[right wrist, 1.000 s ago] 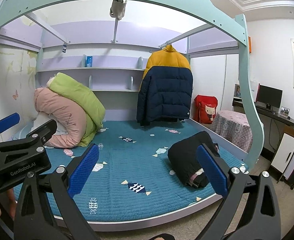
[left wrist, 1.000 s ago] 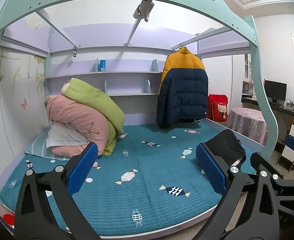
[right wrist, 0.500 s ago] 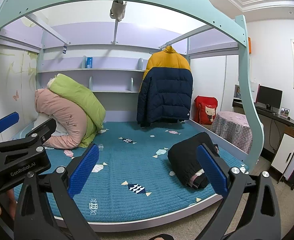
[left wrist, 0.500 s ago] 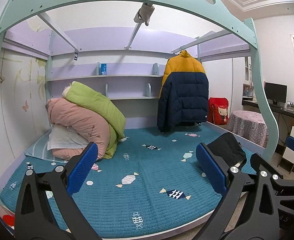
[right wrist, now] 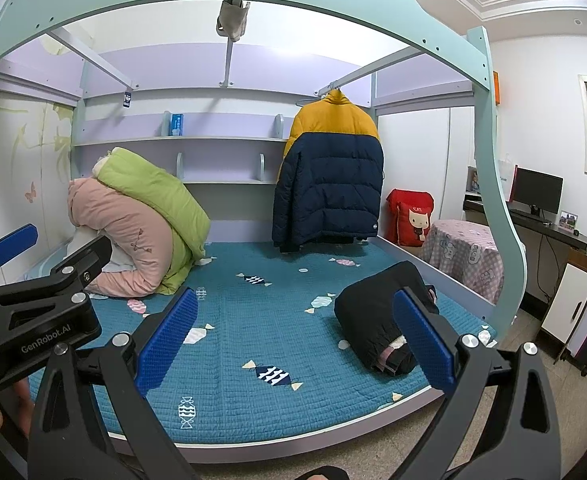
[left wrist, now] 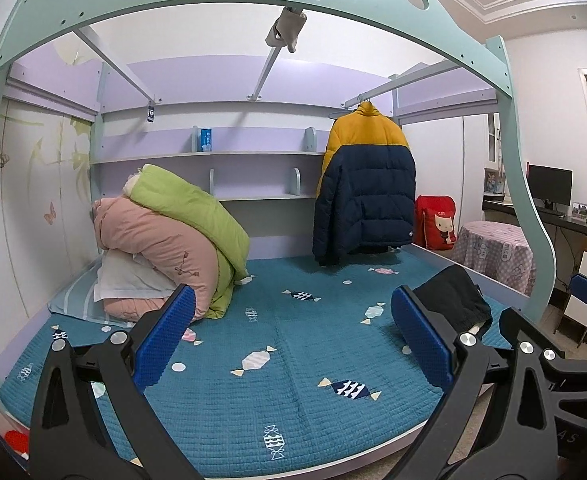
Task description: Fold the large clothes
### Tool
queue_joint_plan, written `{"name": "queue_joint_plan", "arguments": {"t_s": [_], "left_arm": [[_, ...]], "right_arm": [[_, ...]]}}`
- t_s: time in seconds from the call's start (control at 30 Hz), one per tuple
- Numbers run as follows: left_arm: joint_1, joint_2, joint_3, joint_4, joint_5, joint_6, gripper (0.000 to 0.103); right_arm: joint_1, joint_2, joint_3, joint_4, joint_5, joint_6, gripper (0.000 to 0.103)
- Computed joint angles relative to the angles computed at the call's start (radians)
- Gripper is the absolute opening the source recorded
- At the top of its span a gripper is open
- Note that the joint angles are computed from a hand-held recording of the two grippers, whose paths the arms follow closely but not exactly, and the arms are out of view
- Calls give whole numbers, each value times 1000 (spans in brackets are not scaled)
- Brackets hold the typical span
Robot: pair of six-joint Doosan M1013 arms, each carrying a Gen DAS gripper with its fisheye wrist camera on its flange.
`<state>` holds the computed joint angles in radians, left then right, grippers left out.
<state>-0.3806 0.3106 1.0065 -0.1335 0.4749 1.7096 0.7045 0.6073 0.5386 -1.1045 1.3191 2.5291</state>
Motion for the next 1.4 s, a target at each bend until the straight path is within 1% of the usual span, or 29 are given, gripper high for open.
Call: {"name": "queue_joint_plan", "arguments": {"t_s": [0.93, 1.4], "left_arm": [[-2, -1, 0, 14, 2, -12, 98], [2, 0, 1, 2, 1, -1, 98]], "right_arm": [[2, -8, 12, -1, 4, 11, 95], [4, -6, 13, -8, 8, 18, 95]]}}
